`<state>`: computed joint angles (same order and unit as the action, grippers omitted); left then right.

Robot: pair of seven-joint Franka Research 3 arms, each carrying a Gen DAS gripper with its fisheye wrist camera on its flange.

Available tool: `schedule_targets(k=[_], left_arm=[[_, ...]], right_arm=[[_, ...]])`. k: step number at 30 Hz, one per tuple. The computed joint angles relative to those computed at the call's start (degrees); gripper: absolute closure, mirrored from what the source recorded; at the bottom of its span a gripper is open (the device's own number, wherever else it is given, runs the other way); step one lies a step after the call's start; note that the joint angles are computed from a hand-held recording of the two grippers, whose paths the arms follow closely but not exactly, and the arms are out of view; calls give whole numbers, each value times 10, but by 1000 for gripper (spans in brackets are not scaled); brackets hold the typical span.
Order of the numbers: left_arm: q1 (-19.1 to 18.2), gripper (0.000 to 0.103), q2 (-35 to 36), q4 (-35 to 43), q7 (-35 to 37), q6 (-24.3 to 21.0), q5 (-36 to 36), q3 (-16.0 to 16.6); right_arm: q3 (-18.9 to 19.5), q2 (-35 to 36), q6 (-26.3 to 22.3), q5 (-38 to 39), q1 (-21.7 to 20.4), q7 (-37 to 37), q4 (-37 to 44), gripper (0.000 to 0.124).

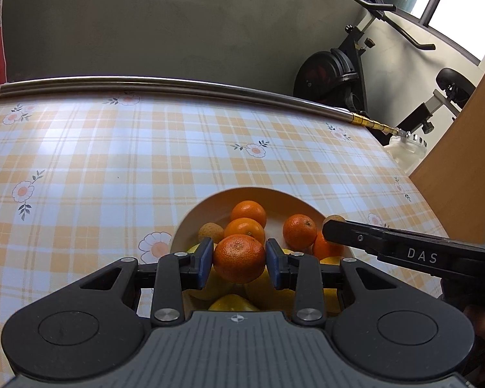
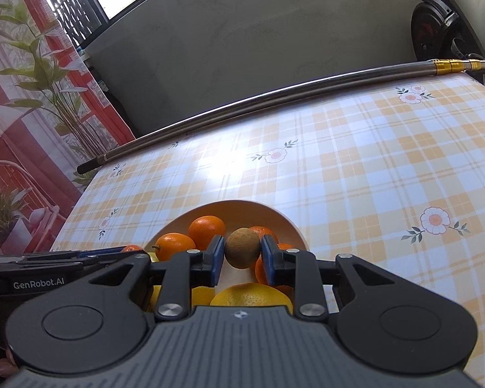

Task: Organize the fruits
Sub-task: 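Carry the brown fruit to the plate with the right tool while the left carries the mandarin, then open both tools over the plate to release the brown fruit and mandarin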

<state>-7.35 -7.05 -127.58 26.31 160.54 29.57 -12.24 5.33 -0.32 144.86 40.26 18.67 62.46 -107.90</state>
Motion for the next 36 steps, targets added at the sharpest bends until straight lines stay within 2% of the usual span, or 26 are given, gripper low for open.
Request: schedule_targets(k=[12, 18, 24, 36], left_arm=[[-6, 66, 46, 45, 15, -10, 10, 6], [-12, 66, 62, 50, 54, 24, -35, 13], [-15, 65, 63, 49, 72, 26, -53, 14], [-14, 65, 54, 41, 63, 18, -46, 13]], right_arm=[[-1, 5, -2, 9, -3, -2, 2, 96], [0, 5, -6, 10, -1, -9, 4, 96], [1, 9, -12, 12, -1, -15, 8, 96], [2, 12, -19, 14, -1, -20, 12, 96]])
